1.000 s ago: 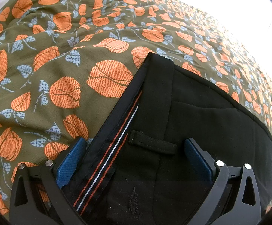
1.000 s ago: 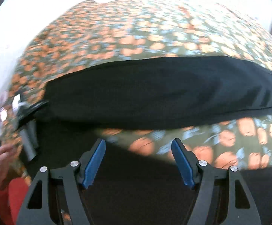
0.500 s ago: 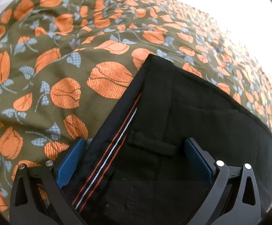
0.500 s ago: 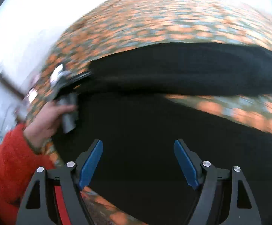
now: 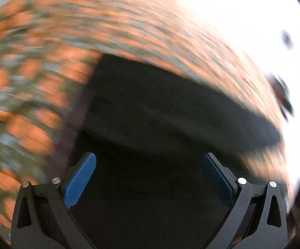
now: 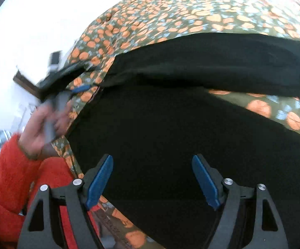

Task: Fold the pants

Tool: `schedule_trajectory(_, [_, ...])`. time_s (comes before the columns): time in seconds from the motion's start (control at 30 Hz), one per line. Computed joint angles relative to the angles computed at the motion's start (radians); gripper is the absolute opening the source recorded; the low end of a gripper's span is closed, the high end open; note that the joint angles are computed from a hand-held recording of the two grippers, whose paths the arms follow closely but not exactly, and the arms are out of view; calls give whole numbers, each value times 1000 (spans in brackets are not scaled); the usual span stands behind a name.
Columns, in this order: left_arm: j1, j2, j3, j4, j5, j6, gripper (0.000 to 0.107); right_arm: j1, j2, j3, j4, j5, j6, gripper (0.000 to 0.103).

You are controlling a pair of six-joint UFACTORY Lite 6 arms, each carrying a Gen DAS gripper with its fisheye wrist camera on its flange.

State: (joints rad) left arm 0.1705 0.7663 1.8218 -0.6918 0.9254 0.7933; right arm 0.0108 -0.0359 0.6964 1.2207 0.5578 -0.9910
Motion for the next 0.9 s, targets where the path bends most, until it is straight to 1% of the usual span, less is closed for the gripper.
schedule_trajectory(0.03, [-18, -59, -105, -34, 20, 75, 102, -53, 0, -11, 9, 41, -32, 79])
schedule_trajectory(0.07, [-69, -110, -209, -27, 30, 139, 102, -94, 10, -16, 9, 74, -46, 79])
schedule_trajectory(0.1, [-118, -150, -297, -18, -1, 161, 102, -141, 34, -15, -24, 107, -42, 79])
schedule_trajectory(0.13, [-188, -177, -375, 33, -72, 163, 102, -174, 55, -12, -71, 123, -21, 79])
schedule_trajectory(0.17, [-256, -195, -440, 99, -164, 135, 102, -212, 84, -7, -127, 135, 3, 79])
schedule_trajectory(0.2, [-320, -216, -496, 193, -268, 79, 102, -277, 111, -14, -161, 166, -14, 79])
schedule_trajectory(0.23, [-360, -235, -537, 272, -340, 42, 102, -377, 128, -26, -166, 240, -73, 78])
schedule_trajectory(0.27, [-370, -250, -559, 309, -370, 28, 102, -482, 131, -34, -200, 285, -106, 77])
schedule_trajectory(0.3, [-361, -249, -550, 330, -359, 14, 103, -586, 127, -31, -251, 333, -133, 77])
schedule_trajectory(0.37, [-318, -233, -510, 428, -324, -66, 103, -796, 114, -3, -377, 391, -165, 77])
schedule_trajectory(0.43, [-253, -203, -460, 559, -318, -156, 103, -1005, 152, 93, -532, 414, -157, 77])
schedule_trajectory(0.53, [-141, -131, -341, 712, -290, -269, 103, -1297, 351, 390, -695, 463, -149, 78])
schedule_trajectory(0.57, [-109, -100, -285, 749, -273, -314, 103, -1366, 417, 494, -736, 449, -130, 78])
schedule_trajectory(0.6, [-78, -74, -227, 764, -258, -346, 103, -1430, 482, 599, -774, 410, -94, 78])
schedule_trajectory(0.63, [-62, -60, -183, 780, -249, -387, 101, -1483, 548, 704, -832, 335, -30, 78])
schedule_trajectory(0.67, [-51, -56, -134, 782, -244, -415, 101, -1510, 609, 808, -917, 302, 67, 78])
schedule_trajectory(0.7, [-47, -62, -105, 742, -238, -401, 101, -1535, 659, 910, -971, 311, 141, 78])
schedule_trajectory(0.73, [-57, -70, -72, 660, -229, -362, 101, -1549, 679, 969, -983, 333, 179, 78])
schedule_trajectory(0.77, [-70, -57, -8, 557, -200, -312, 101, -1561, 668, 996, -964, 363, 199, 79])
schedule_trajectory(0.8, [-90, -28, 80, 453, -154, -273, 102, -1562, 639, 1003, -903, 434, 180, 79])
schedule_trajectory(0.83, [-121, 25, 184, 383, -108, -259, 102, -1546, 594, 974, -855, 483, 166, 80])
schedule_trajectory(0.87, [-147, 84, 289, 307, -70, -243, 102, -1495, 513, 903, -805, 537, 163, 82])
schedule_trajectory(0.9, [-166, 148, 394, 274, -22, -237, 102, -1438, 452, 847, -775, 571, 171, 85])
